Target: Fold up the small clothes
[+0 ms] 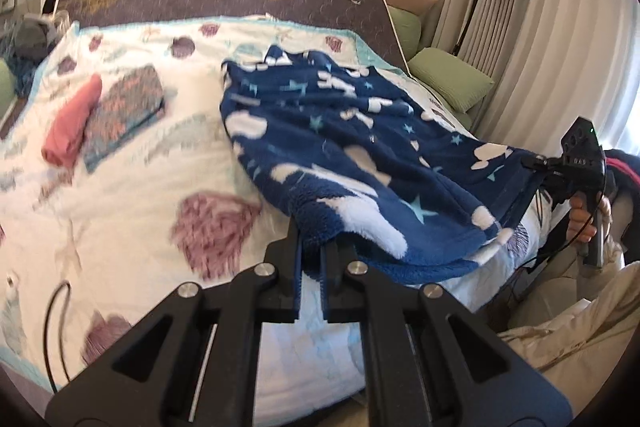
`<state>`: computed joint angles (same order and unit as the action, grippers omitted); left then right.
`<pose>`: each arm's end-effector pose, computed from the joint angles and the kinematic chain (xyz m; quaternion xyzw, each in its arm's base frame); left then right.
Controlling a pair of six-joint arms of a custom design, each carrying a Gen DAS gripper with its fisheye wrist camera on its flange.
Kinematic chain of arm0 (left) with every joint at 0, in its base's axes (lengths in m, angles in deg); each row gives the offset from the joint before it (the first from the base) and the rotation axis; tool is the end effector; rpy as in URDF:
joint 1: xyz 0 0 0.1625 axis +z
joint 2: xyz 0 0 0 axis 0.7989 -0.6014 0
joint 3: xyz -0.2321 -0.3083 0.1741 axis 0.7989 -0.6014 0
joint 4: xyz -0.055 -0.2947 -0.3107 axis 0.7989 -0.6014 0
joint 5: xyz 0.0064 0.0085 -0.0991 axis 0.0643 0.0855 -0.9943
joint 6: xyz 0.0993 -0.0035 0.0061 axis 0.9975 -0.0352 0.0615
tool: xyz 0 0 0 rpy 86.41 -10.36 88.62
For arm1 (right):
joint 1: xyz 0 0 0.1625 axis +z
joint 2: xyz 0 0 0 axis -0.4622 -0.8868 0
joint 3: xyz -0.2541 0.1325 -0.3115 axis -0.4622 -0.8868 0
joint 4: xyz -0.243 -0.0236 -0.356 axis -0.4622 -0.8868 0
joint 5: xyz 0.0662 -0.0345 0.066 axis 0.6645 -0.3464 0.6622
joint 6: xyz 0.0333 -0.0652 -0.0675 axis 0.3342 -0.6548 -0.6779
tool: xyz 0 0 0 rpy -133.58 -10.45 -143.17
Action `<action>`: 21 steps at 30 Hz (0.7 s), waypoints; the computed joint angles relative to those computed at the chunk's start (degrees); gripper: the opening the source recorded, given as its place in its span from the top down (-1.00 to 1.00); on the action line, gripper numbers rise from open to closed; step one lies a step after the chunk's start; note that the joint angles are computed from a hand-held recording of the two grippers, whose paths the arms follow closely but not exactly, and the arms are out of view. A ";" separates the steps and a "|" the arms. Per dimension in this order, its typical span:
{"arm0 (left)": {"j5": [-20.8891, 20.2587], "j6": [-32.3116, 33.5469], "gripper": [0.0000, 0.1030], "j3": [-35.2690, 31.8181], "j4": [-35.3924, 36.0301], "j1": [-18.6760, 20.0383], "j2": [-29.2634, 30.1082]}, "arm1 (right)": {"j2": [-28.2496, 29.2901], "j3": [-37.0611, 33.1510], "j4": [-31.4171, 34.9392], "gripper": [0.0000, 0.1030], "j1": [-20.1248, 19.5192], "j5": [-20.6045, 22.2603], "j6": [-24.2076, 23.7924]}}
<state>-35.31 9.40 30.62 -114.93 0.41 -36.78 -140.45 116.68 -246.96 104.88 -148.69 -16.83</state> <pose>-0.2445 -0.6094 0.2099 0.3835 0.8832 -0.2404 0.1228 0.0421 -0.4688 0.3527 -0.0355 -0.9073 0.4186 0.0175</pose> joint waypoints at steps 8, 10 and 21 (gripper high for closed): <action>1.47 3.51 0.85 -7.31 -0.61 -1.05 4.28 | 2.53 -6.30 -0.92 0.80 3.01 0.24 -0.02; 2.28 5.25 0.85 -10.50 -1.22 -1.37 6.35 | 3.45 -8.02 -1.80 0.80 3.85 -0.12 0.11; 2.41 10.70 0.85 -27.75 -0.09 -0.61 17.45 | 12.36 -21.63 -2.27 0.80 6.47 -3.81 -2.24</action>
<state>-32.90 20.10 2.87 -115.02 -0.21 -19.33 -128.09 95.05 -249.23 111.35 -152.51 -19.07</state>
